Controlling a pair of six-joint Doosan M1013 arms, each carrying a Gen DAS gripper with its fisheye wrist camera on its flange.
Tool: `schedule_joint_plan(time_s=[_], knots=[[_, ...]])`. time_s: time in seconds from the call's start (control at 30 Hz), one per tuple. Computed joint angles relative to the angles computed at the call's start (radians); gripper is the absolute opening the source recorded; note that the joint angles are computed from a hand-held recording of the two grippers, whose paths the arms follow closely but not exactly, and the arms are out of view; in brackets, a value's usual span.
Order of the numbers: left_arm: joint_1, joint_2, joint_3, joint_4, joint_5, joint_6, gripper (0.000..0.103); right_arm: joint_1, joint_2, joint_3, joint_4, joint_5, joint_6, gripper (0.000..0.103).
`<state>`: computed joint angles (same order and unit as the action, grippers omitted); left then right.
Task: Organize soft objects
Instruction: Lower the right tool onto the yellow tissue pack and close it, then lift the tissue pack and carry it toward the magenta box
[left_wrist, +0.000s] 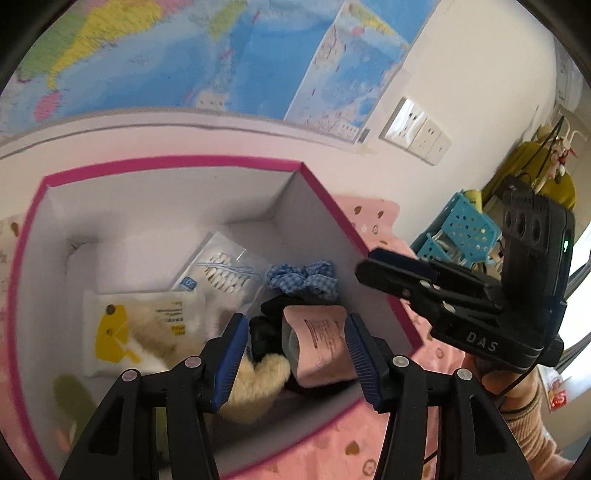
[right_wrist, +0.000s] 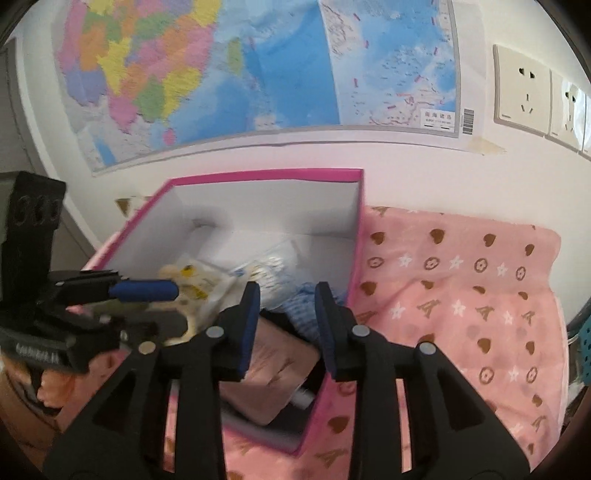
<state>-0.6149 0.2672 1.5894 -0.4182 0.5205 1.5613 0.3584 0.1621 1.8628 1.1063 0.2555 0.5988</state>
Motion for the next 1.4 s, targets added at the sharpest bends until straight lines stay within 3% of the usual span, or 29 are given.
schedule_joint_plan(time_s=[0.13,0.27,0.37,0.63,0.77,1.23,1.4], knots=[[0.004,-0.057,0.055,-0.034,-0.041,0.025,0.057,-0.015,-0.047,0.060,0.278,0.115,-0.274,0.037],[0.008,-0.131,0.137,-0.089,-0.099,0.074,0.063,-0.010,-0.087,0.116,0.369,0.209,-0.396,0.039],[0.012,-0.183,0.203,-0.116,-0.131,0.089,0.063,0.007,-0.101,0.142,0.360,0.245,-0.418,0.042],[-0.002,-0.247,0.334,-0.139,-0.120,0.090,0.063,0.049,-0.086,0.192,0.306,0.283,-0.363,0.044],[-0.003,-0.238,0.376,-0.286,-0.083,0.197,0.063,0.057,-0.069,0.202,0.292,0.287,-0.309,0.044],[-0.067,-0.197,0.400,-0.357,-0.020,0.280,0.061,0.067,-0.036,0.241,0.269,0.299,-0.208,0.044],[-0.072,-0.184,0.395,-0.340,-0.012,0.249,0.051,0.063,-0.024,0.244,0.294,0.311,-0.216,0.044]])
